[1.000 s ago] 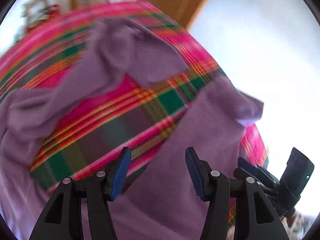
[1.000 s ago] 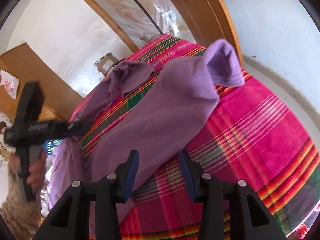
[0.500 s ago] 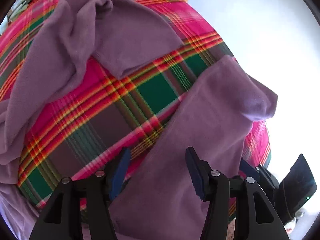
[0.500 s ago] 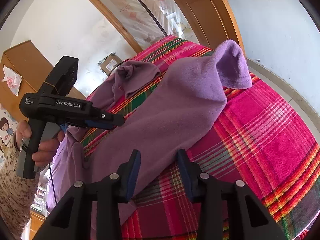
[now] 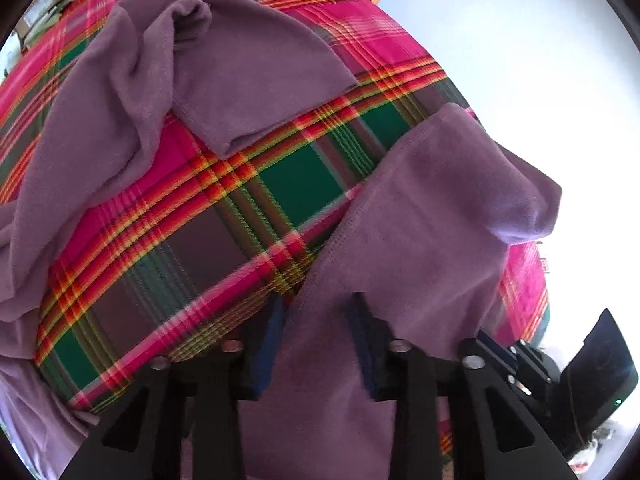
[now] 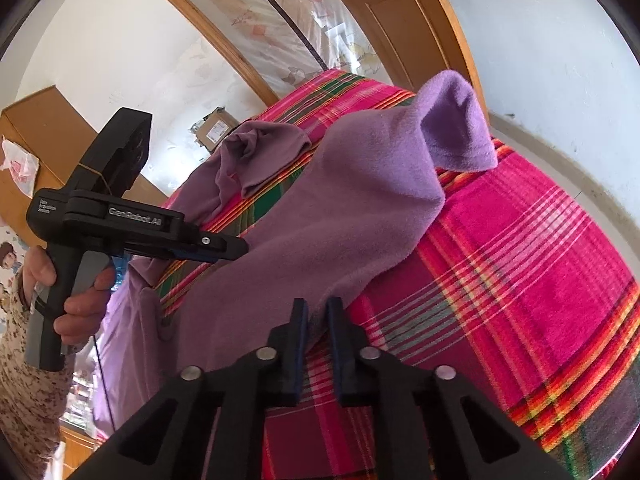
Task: Fold clothes
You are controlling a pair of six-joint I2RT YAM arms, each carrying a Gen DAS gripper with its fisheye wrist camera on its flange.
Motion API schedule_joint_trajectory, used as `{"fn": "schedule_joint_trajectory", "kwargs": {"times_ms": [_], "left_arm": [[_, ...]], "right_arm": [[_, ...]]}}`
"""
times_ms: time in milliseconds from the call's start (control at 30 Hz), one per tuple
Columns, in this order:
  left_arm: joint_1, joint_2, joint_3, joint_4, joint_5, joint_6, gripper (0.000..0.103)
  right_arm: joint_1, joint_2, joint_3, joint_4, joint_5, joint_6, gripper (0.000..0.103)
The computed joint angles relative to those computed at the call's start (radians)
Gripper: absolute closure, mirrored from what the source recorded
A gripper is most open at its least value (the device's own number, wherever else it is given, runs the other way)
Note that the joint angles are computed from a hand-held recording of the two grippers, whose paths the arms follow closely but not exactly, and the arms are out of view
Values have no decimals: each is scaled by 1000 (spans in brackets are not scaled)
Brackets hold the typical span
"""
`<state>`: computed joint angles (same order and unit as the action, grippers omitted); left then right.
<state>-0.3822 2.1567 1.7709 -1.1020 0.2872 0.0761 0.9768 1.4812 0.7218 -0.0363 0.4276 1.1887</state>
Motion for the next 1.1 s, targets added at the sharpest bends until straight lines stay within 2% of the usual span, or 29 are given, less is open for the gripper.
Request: {"fn": "schedule_joint_trajectory", "kwargs": {"times_ms": [67, 167, 200, 300, 567, 867, 1100], "left_arm": [[1, 0, -11, 7, 8, -3, 82], [3, -5, -33, 26, 2, 1, 88], [6, -7, -40, 30, 10, 3, 93], [9, -25, -70, 54, 24, 6, 95], [-1, -81, -145, 126, 59, 2, 95], [-42, -108, -190, 187, 101, -8, 96], [-86, -8, -50, 178, 145, -62, 96]], "right_arm": [[0, -6, -9, 11, -5, 7, 97], [11, -20, -15, 1, 13, 18, 99], [15, -25, -15, -5, 20, 20, 100], [35, -44, -11, -31, 58, 20, 100], [99, -116, 5, -140, 176, 48, 100], [203, -193, 19, -334, 310, 202, 100], [262, -189, 48, -461, 372, 324, 101]]}}
